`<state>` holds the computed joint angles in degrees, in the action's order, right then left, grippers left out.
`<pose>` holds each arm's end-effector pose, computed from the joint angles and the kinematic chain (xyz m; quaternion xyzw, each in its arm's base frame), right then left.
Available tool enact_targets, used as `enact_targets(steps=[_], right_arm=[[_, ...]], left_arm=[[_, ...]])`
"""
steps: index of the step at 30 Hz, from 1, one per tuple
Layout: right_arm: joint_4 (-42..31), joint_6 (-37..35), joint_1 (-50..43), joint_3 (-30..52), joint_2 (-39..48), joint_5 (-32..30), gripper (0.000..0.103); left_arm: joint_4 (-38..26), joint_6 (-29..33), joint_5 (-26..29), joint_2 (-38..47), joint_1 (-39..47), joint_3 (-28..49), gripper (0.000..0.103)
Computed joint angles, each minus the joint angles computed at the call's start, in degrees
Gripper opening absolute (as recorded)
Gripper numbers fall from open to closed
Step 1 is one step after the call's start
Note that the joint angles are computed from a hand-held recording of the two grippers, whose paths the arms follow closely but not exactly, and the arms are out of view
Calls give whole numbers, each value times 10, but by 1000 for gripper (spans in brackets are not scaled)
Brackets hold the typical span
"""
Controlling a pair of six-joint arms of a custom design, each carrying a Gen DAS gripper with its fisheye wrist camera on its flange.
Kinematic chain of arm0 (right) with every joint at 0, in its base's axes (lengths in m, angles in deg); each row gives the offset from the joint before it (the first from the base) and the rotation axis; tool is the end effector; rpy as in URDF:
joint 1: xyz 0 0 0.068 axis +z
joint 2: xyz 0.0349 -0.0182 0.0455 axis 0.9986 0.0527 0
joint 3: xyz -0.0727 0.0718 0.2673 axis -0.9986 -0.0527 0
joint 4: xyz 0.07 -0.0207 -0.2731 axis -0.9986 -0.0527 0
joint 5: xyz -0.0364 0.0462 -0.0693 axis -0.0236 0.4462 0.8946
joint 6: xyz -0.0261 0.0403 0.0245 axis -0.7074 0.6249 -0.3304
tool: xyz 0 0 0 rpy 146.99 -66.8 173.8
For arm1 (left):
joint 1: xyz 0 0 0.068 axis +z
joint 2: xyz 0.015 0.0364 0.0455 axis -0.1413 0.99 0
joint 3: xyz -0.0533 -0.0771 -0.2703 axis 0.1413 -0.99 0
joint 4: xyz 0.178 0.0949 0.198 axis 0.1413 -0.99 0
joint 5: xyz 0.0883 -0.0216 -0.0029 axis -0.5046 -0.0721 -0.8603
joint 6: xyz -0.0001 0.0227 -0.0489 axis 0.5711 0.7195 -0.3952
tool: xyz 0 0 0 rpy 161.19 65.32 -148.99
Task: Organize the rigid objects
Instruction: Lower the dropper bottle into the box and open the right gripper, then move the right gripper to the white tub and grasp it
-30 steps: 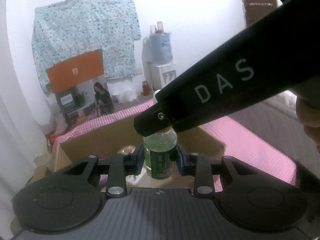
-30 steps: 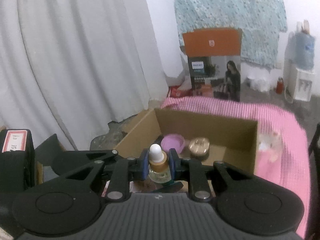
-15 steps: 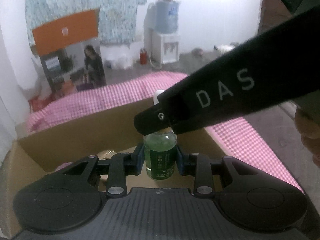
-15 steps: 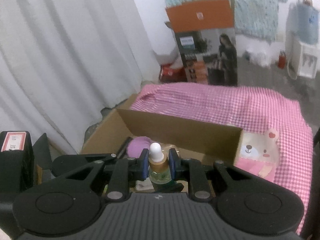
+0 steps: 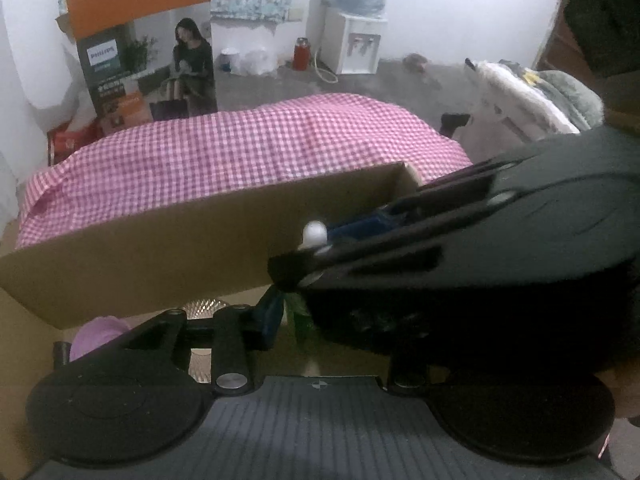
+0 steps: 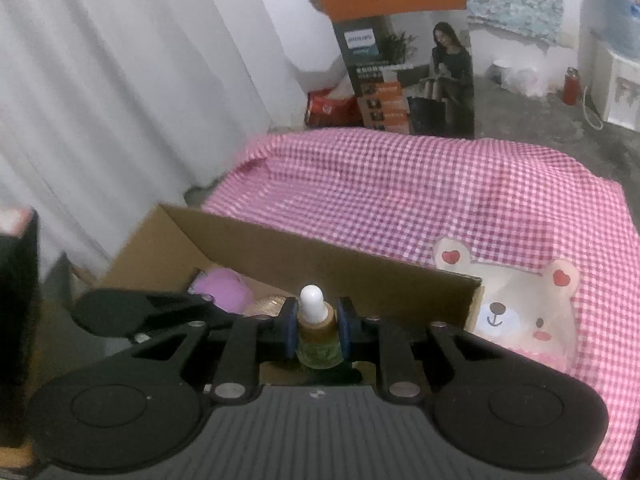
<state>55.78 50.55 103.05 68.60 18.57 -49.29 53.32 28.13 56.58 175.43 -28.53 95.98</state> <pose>0.3179 0.0960 0.1534 0.0004 0.9310 0.1620 0.3270 0.3248 -0.1321 0.1475 0.3373 0.8862 -0.1557 0.2769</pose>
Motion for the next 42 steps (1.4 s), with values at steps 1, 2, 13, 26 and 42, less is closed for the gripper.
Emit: enact_targets(steps=[1,2,13,26,42], right_arm=[[-11,-3,4,7,6,10,25],[-13,-6,11,8,9,23,25],[-29,20,48,-37,-94,104,52],[-120,215,312,-161,-413,305,89],[104,375,527,-191,-270,423,103]], left_arm=[[-2,3,3,-3,1,-2,42],[-1,4,5,-7,2,-5,45],[17,28,37,-124,26,-79,74],[-125,188,216,-431,250,-186,103],[-182,409,322,-393,521,-230,103]])
